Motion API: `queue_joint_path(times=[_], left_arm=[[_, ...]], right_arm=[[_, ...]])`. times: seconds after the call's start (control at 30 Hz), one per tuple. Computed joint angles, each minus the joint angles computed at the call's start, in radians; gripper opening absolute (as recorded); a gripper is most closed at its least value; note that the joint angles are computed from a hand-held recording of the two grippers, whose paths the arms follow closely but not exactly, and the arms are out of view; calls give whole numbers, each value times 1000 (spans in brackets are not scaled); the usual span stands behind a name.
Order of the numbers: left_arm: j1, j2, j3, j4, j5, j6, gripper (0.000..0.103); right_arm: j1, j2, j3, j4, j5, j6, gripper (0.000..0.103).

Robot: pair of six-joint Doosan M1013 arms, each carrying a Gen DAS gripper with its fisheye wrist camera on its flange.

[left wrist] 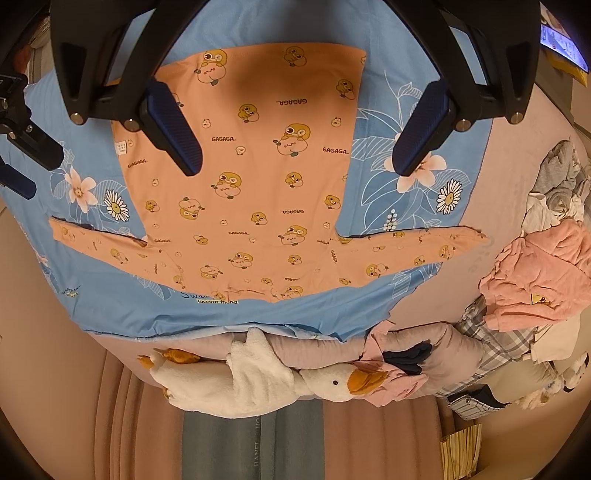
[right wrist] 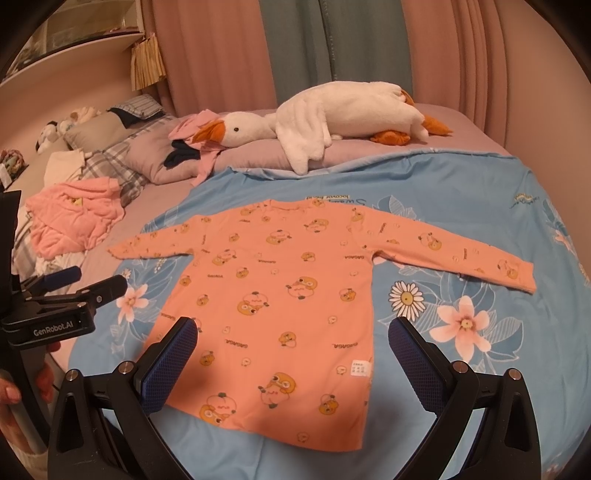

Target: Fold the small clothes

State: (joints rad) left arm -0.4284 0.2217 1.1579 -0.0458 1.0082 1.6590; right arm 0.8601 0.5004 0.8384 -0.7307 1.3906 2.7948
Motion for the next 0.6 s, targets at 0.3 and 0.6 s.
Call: queue_joint_path(times=[0.3,0.6], left_arm=[[0,1,-1,-2,4,4,103],[-1,3,-1,-2,6,2,103]], right_arm=[[-1,-2,2,2,-2,1,102],[-1,-2,2,4,-1,1,102]])
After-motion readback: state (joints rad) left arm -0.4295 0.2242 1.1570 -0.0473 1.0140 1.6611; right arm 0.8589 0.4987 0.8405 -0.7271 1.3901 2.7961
